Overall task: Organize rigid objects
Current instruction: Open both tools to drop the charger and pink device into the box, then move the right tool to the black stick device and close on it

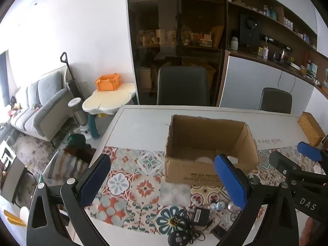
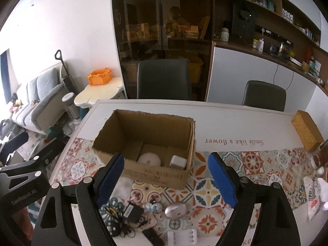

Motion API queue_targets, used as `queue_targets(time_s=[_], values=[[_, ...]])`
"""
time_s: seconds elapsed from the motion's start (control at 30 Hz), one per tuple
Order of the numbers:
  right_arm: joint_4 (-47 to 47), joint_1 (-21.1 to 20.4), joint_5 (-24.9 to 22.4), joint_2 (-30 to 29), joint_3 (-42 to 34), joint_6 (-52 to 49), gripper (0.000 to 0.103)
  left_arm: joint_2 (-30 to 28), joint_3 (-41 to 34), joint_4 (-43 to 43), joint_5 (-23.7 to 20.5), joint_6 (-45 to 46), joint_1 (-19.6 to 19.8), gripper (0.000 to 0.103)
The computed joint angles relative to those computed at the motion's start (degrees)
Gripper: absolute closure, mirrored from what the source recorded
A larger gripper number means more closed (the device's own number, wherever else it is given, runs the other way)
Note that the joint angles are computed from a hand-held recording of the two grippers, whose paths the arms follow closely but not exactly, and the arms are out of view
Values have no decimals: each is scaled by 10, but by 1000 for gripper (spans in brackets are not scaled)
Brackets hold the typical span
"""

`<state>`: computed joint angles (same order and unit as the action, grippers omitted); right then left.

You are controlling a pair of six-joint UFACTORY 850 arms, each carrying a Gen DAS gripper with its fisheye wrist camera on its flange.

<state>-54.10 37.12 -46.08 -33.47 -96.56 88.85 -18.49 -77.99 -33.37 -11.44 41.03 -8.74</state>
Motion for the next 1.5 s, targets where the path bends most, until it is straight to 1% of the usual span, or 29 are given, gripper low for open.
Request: queue_targets(time_s=[0.07, 0.17, 0.33, 0.4, 0.5, 0.6, 0.67, 0.8, 0.93, 1.13, 1.23, 1.33, 1.5], values=[[-5, 5, 2, 7, 12, 7, 19, 9, 16, 12, 8, -11, 1, 0], [-6, 12, 4, 14, 26, 13, 19, 19, 37, 19, 7, -23, 5, 0], [13, 22, 13, 15, 44, 2, 19, 34, 72, 78, 20, -75, 7, 0], [28, 23, 22, 15, 50, -7, 19, 37, 80, 88, 19, -82, 8, 0], [45, 26, 33, 15, 59, -14, 19, 42, 91, 143, 21, -135, 8, 0], [62, 28, 41, 13, 65, -25, 19, 44, 99, 169, 11, -163, 10, 0], [75, 29, 49, 12, 69, -35, 19, 44, 104, 205, 8, -200, 9, 0], [111, 28, 65, 7, 77, -64, 19, 38, 109, 226, -9, -220, 11, 0], [149, 26, 75, -3, 76, -101, 19, 34, 119, 275, -16, -265, 9, 0], [215, 20, 82, -22, 71, -170, 20, 17, 122, 337, -41, -326, 6, 0], [247, 18, 86, -32, 67, -206, 20, 13, 125, 375, -44, -364, 3, 0], [280, 15, 94, -41, 65, -246, 22, 7, 129, 406, -51, -393, 2, 0], [334, 11, 88, -63, 52, -314, 25, -8, 132, 450, -70, -434, -2, 0]])
